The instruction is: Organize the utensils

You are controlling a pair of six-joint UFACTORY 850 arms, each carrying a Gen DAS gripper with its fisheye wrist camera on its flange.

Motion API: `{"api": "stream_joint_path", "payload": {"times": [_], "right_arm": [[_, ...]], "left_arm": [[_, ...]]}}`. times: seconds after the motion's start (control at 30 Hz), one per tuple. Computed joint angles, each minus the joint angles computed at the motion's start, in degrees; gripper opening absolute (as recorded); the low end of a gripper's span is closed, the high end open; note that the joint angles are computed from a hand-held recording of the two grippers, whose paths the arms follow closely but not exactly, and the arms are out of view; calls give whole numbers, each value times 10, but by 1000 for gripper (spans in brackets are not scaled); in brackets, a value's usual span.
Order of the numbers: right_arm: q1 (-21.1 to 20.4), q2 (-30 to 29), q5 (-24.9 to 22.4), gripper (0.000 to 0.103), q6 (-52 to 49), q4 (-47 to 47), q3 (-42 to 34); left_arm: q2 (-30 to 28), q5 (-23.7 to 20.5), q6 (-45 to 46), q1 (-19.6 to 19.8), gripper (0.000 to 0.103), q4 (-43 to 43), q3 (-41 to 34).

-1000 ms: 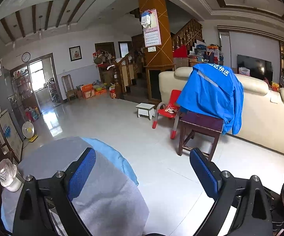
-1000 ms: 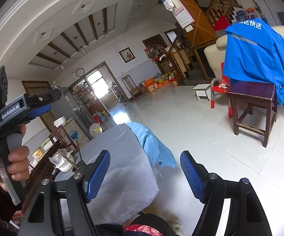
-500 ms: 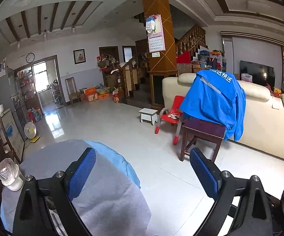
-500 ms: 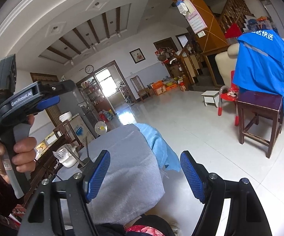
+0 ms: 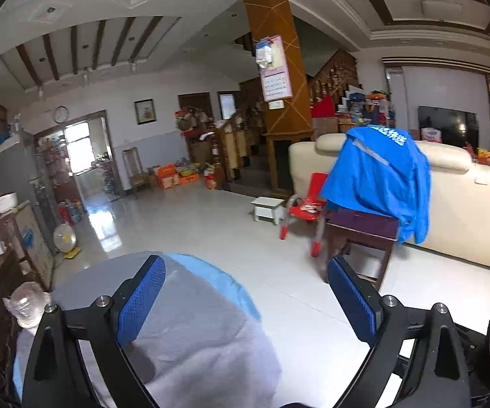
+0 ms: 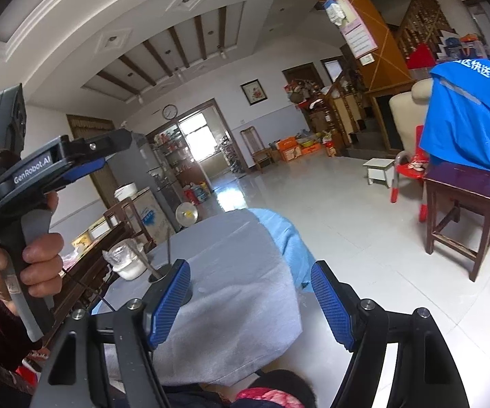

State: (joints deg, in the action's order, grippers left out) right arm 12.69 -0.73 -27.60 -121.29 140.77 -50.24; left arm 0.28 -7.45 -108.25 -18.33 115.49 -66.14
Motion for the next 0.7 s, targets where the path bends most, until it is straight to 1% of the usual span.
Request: {"api": "stream_joint_path", "payload": {"times": [0.03,0.1,0.2,0.27,0.3,0.37,0.4,0.47,0.5,0.57,0.63,0.7], "right_arm": [[3,-8,-3,77,17,-15,-6],[6,-27,-23,77,57,-49,-17],[9,-67,-59,77,121,-94,-44],[16,-95,-71,77,174,-138,-72],[21,-109,-76,77,192,-159,-87],[36,-134,-79,77,208,-185,-117],[44,-148,-87,77,222,-202,-135],[56,-171,-97,77,250,-230,-163],[64,-186,-98,77,269,-250,-183],[78,-208,-93,77,296,-275,-212],[93,-227,-86,77,318,-292,-236],[109,-237,-71,77,319,-285,-246]], "left_arm": [[4,-7,8,4,96,-9,6],[10,-11,53,18,96,-64,14],[25,-28,151,44,96,-184,36],[41,-41,236,67,96,-288,56],[53,-60,250,83,96,-317,72],[72,-88,241,110,96,-332,97],[82,-115,252,128,96,-363,109],[95,-137,249,158,96,-393,129],[103,-148,245,180,96,-414,142],[107,-170,245,209,96,-437,159],[107,-173,255,237,96,-456,172],[96,-173,270,259,96,-466,174]]}}
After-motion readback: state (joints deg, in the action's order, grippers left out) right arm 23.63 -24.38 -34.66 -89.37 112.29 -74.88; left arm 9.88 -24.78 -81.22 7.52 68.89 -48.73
